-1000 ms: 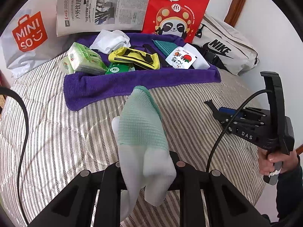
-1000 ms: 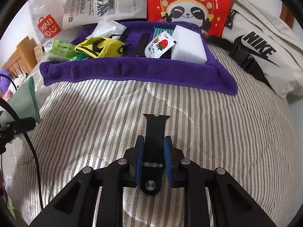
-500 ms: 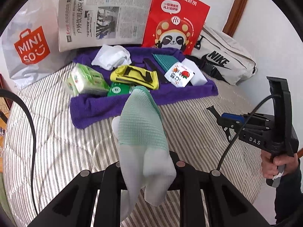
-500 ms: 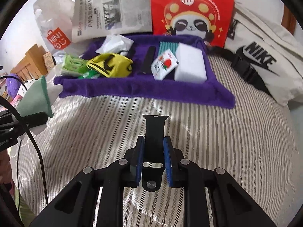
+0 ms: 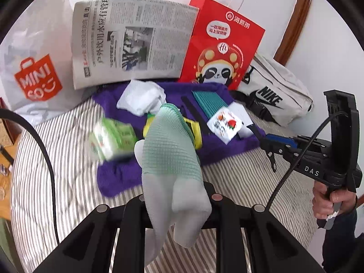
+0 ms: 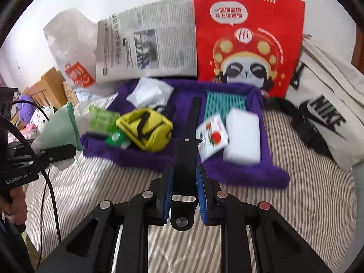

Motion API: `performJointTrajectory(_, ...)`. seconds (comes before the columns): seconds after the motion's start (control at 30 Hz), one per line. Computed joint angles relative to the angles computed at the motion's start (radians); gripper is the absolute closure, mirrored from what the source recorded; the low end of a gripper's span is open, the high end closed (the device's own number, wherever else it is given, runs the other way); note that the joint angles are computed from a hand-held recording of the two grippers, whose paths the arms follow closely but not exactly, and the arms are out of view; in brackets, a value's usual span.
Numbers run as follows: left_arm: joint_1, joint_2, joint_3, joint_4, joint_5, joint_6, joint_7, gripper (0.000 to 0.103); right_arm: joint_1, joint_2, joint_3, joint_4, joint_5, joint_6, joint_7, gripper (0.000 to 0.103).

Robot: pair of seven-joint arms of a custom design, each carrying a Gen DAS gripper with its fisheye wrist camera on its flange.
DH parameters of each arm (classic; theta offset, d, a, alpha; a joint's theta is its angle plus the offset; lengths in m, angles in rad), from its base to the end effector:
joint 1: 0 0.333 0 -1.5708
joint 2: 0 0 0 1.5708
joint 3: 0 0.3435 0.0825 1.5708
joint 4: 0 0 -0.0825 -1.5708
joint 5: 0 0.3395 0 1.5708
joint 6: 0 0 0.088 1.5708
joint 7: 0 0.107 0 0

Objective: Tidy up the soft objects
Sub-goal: 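Lower the strap piece onto the towel and open the right tool while the left brings the glove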

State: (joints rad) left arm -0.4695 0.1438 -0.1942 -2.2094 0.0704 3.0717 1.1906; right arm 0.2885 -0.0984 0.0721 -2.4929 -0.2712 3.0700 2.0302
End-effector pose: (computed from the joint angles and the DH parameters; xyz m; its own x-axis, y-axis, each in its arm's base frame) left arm 0.4452 -0.3495 0.4592 -0.3985 -0.8894 0.2242 -0.7615 0.1845 -0.6214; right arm 0.4348 0.1877 0.4592 0.1985 -0.9754 -0.0961 -0.7785 -0.0973 -0.6201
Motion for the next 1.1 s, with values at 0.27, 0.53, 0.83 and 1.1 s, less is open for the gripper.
performJointTrajectory(0.27, 0.067, 0.115, -0.035, 0.167, -0.115, -0.045, 0.113, 0.085, -0.003, 0.137, -0.010, 0.161, 0.099, -0.001, -0.121, 0.083)
performJointTrajectory(0.53, 0.051, 0.240, 0.009, 0.345, -0.129, -0.130, 0.143, 0.085, -0.066, 0.253, 0.042, 0.297, 0.189, -0.012, -0.226, 0.083)
performJointTrajectory(0.83, 0.044, 0.344, 0.023, 0.491, -0.125, -0.210, 0.173, 0.085, -0.075, 0.364, 0.039, 0.418, 0.165, -0.064, -0.210, 0.083)
performJointTrajectory(1.1, 0.049, 0.413, 0.026, 0.568, -0.138, -0.266, 0.205, 0.085, -0.079, 0.451, 0.057, 0.502, 0.167, -0.115, -0.223, 0.083)
